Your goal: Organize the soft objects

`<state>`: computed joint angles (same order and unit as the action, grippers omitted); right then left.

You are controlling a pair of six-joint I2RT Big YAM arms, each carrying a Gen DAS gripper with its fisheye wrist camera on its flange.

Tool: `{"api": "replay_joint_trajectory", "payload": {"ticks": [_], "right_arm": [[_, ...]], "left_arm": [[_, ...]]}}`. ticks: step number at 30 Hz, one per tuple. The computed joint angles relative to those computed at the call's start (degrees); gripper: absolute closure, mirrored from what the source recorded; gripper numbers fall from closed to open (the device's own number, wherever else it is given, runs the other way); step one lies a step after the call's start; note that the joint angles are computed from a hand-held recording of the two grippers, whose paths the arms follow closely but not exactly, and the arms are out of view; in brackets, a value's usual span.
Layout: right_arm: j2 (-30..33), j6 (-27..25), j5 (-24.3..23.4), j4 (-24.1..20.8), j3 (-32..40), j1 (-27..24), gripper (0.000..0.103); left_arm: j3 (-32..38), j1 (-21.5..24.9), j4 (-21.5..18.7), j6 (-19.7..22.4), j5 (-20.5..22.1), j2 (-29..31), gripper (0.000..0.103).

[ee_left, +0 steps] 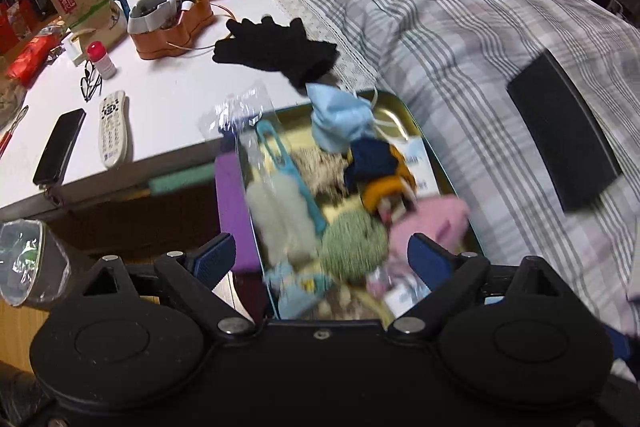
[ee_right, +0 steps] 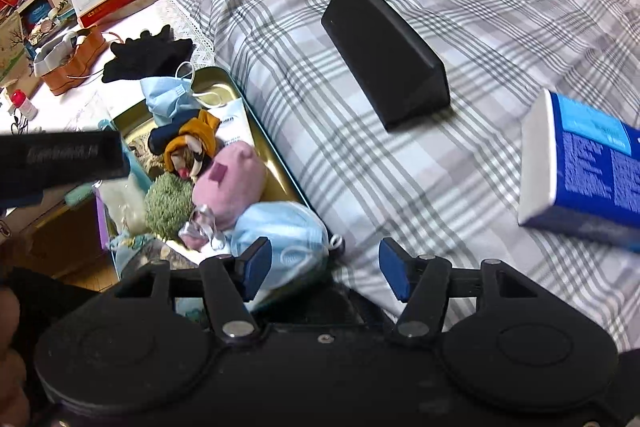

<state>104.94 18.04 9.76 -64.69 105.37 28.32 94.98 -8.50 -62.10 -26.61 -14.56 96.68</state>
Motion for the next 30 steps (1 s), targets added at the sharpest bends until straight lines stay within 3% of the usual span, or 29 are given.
{"api": "replay_joint_trajectory", "payload": {"ticks": [12, 30], "right_arm": [[-5.11, 0.76, 0.36, 2.95, -7.63, -0.34, 0.042], [-6.56, 0.01, 2.34, 2.81, -8.76, 0.68, 0.041]], "left_arm": [[-7.50, -2.99, -0.58, -3.92, -0.62, -6.69, 0.013], [-12.49, -3.53, -0.50, -5.33, 0.17, -10.02, 0.013]]}}
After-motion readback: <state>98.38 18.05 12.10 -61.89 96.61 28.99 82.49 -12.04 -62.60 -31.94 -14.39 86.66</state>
